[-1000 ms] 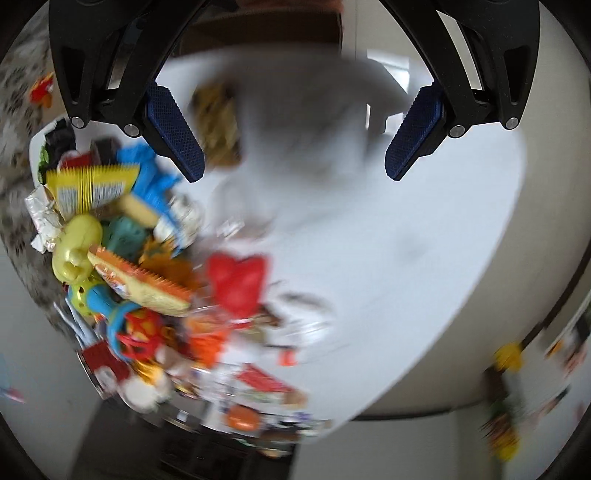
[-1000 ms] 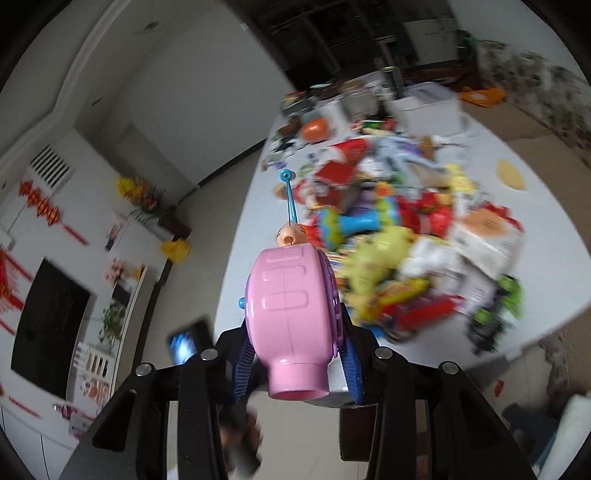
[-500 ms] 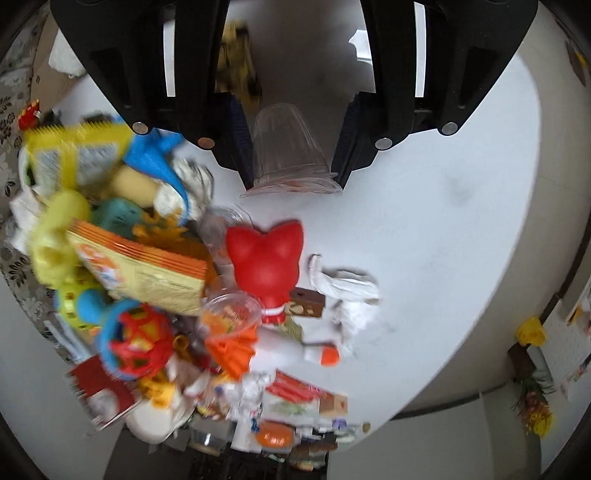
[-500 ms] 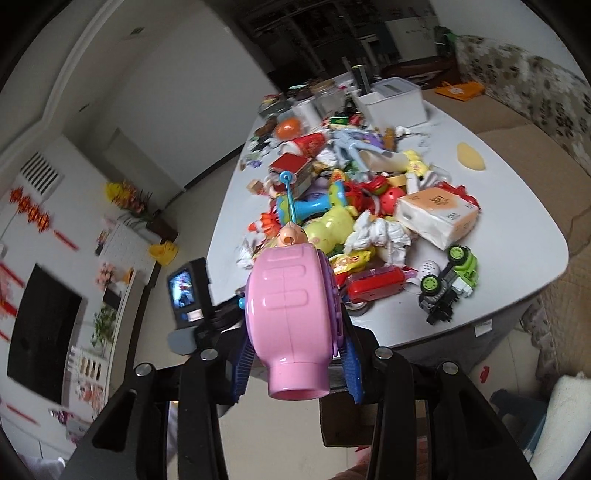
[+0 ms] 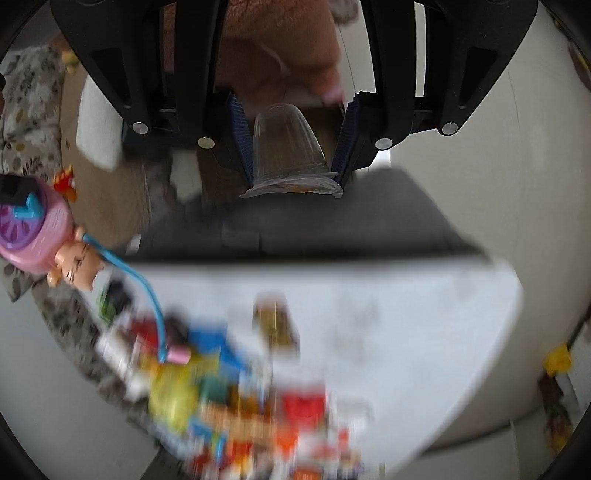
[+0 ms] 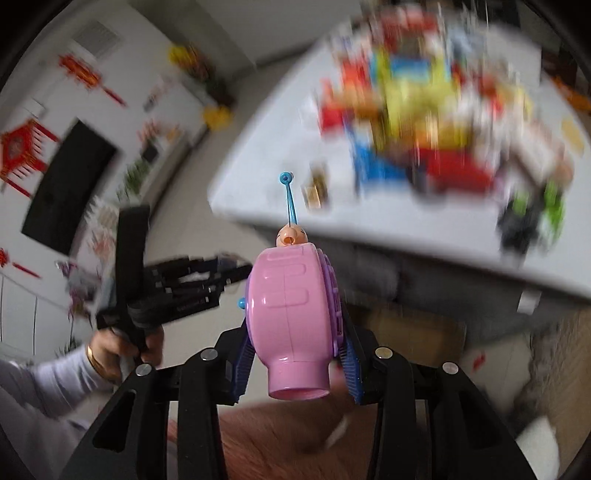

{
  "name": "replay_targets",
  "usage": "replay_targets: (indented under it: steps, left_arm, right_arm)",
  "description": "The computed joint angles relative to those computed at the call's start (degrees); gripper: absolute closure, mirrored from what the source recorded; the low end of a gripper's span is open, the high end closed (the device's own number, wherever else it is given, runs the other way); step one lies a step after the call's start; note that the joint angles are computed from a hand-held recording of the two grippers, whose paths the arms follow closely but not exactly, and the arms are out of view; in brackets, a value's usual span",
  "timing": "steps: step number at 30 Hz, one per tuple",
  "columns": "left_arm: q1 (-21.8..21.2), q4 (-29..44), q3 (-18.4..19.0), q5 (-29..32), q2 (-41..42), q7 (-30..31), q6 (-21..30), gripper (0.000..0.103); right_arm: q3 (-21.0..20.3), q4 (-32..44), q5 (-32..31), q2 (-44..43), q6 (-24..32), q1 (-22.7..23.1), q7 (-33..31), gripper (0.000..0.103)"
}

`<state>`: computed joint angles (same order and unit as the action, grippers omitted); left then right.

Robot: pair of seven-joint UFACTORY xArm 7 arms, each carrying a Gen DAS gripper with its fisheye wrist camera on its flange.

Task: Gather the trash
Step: 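Carry the pink toy and clear cup down into the cardboard box and release both, then grasp the gold toy car with the left gripper while the right gripper grasps a white tissue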

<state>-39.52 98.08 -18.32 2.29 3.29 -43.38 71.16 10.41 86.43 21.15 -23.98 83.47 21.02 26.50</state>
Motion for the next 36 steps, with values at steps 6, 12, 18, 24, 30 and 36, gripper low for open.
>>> replay_targets:
  steps: [6, 12, 18, 24, 30, 36]
  left_arm:
    - [-1.06, -14.03, -1.01, -7.34, 4.02, -1.91, -9.59, 0.062]
    - [-4.89, -7.89, 0.59, -4.89, 19.69, -2.58, -8.1, 0.041]
    - [-4.61, -9.15, 2.07, -8.18, 21.58, -7.25, -9.31, 0.04]
    - [-4.25, -10.12, 1.88, -5.92, 16.31, -4.95, -8.14, 0.036]
    - [-5.63, -3.87, 1.67, 2.81, 7.75, -7.71, -4.49, 0.027]
    - [-9.66, 13.75, 3.29, 19.52, 11.66, -10.42, 2.3, 0.013]
  right_arm:
    - [1.29, -25.94, 0.84, -8.0, -2.13, 0.07, 3.14, 0.063]
    - [4.12, -40.29, -5.81, -3.79, -10.95, 0.0, 5.69, 0.028]
    - [2.4, -42.64, -8.07, -1.46, -13.27, 0.61, 9.07, 0.023]
    - [0.37, -40.68, -7.14, -6.83, -10.51, 0.26, 9.67, 0.022]
    - [-0.12, -32.65, -7.48, -11.57, -6.39, -0.99, 9.84, 0.02]
    - [0.73, -22.66, -9.82, -12.71, -4.33, -3.65, 11.33, 0.016]
